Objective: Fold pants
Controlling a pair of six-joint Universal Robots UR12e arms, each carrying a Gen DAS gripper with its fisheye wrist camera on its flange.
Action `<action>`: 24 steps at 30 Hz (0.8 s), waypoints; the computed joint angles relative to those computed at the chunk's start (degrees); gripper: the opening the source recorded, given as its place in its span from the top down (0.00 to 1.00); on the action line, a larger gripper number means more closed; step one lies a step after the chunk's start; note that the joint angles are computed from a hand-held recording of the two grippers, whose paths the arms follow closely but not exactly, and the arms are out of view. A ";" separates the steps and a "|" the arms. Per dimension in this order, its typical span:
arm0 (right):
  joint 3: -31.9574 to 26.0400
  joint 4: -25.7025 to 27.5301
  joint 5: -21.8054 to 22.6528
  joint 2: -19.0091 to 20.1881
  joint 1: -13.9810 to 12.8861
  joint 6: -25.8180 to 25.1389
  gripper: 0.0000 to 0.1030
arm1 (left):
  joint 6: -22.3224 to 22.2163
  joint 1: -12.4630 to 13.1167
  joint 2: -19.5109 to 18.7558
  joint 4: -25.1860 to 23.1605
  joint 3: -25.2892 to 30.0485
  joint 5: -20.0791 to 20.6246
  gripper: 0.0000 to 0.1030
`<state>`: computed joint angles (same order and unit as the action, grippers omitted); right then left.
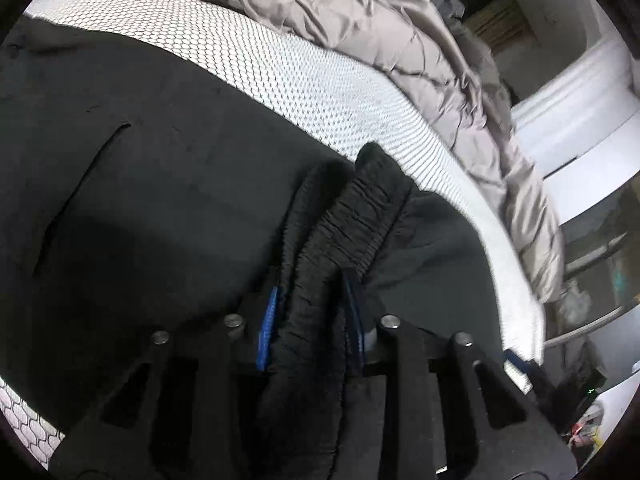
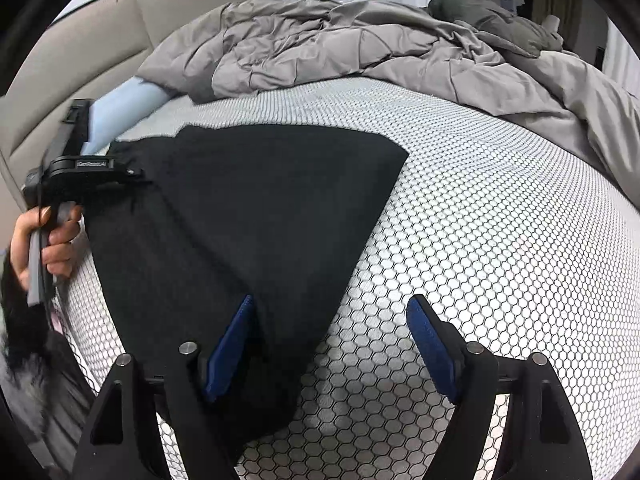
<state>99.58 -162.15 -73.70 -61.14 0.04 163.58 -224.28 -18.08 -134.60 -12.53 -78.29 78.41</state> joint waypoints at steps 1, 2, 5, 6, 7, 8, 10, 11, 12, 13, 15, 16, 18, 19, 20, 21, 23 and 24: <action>0.10 0.48 0.66 -0.12 -0.20 0.10 0.23 | 0.52 -0.12 0.21 0.20 -0.06 -0.02 0.72; 0.28 1.39 2.36 -0.39 -0.71 0.62 0.23 | 1.35 -0.26 0.64 0.80 -0.44 0.18 0.70; 0.91 4.89 8.94 -1.16 -2.64 1.76 0.23 | 3.64 -1.34 2.31 3.08 -1.95 4.41 0.58; 0.99 6.59 11.66 -1.27 -3.26 1.52 0.23 | 4.65 -1.82 2.83 2.85 -2.19 6.33 0.57; 1.15 7.49 13.96 -1.27 -3.76 1.55 0.23 | 5.45 -2.28 3.21 2.96 -2.35 7.92 0.57; 1.20 9.14 16.59 -1.13 -4.33 1.73 0.24 | 6.01 -2.60 3.79 2.88 -2.62 9.03 0.57; 1.12 11.57 20.99 -0.59 -5.12 2.98 0.39 | 6.62 -3.27 4.53 3.95 -2.87 10.86 0.57; 0.81 14.21 24.80 -0.03 -5.76 3.39 0.50 | 6.83 -3.18 5.05 4.98 -3.69 10.99 0.57; 0.39 16.68 26.88 0.30 -6.10 3.20 0.67 | 6.83 -3.52 5.06 5.60 -3.55 11.21 0.57; 0.16 18.99 28.76 0.58 -6.43 3.53 0.71 | 6.90 -3.73 5.02 5.74 -3.19 11.53 0.57; 0.91 18.28 28.88 0.08 -6.55 2.94 0.80 | 7.25 -4.36 4.81 7.25 -2.96 12.65 0.57; 1.55 18.05 27.53 -0.65 -6.36 1.40 0.81 | 7.75 -4.82 4.45 7.93 -2.57 12.83 0.55; 2.82 16.58 20.93 -2.23 -5.02 -2.80 0.81 | 9.49 -5.84 3.07 7.29 -0.74 11.61 0.52; 3.79 15.87 17.16 -3.13 -4.18 -6.32 0.81 | 10.46 -6.31 2.37 6.41 0.27 10.53 0.52; 4.08 15.79 15.79 -3.46 -3.82 -7.44 0.81 | 11.77 -6.69 1.66 5.35 1.33 9.05 0.52; 4.45 15.59 16.09 -3.90 -4.03 -8.11 0.77 | 13.86 -7.32 0.88 4.08 2.56 7.36 0.52; 4.81 14.07 18.06 -4.27 -4.87 -6.79 0.61 | 18.17 -8.67 -0.40 2.52 4.46 5.11 0.52; 5.17 10.42 19.07 -4.21 -5.58 -3.27 0.48 | 20.89 -9.33 -0.93 1.75 5.32 4.00 0.52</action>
